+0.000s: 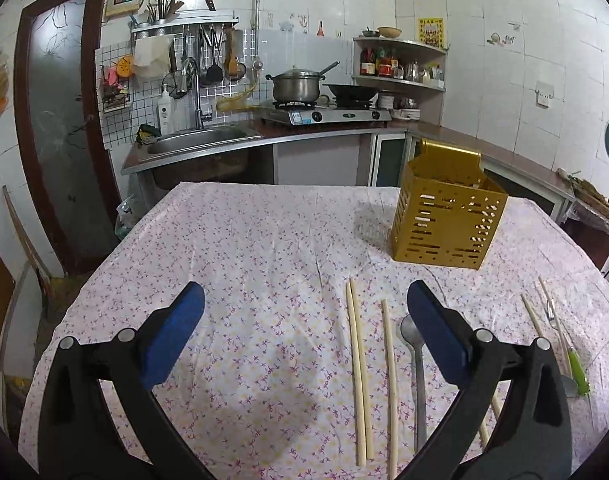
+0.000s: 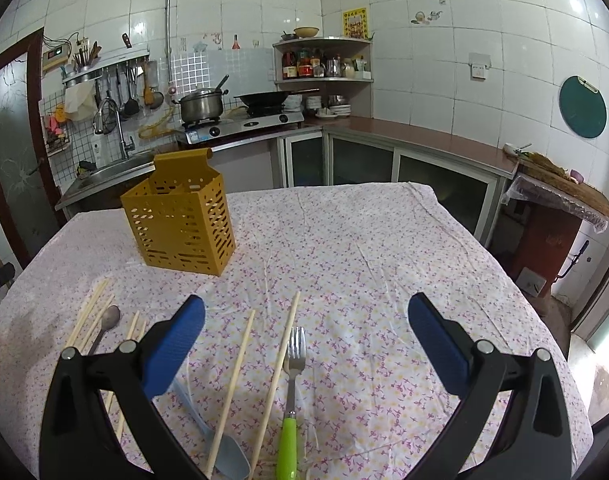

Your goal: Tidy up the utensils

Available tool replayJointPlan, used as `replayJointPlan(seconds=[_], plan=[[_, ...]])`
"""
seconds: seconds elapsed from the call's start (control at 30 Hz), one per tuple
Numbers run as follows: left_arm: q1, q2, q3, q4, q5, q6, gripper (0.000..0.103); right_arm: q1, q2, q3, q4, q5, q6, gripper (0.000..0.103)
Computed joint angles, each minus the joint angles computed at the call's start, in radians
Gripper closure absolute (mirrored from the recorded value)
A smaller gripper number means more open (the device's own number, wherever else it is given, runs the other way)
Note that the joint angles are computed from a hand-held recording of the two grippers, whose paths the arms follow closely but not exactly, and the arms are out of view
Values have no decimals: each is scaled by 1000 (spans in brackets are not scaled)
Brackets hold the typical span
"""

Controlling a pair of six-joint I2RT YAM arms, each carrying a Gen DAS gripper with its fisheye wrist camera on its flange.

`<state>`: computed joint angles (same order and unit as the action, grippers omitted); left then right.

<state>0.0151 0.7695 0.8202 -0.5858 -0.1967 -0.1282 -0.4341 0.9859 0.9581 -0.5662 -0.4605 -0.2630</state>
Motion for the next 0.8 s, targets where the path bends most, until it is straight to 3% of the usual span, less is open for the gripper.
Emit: replayJointPlan(seconds=[0.43, 0.6, 0.8], plan=[[-7, -153, -31, -76, -6, -33, 5, -37, -123, -39, -55, -91, -20, 4], [-113, -239, -53, -141, -110, -85, 5, -73, -221, -65, -134, -140, -3, 4], [-376, -345, -76, -297, -332, -213, 5, -124, -349, -124, -219, -191, -60, 4]])
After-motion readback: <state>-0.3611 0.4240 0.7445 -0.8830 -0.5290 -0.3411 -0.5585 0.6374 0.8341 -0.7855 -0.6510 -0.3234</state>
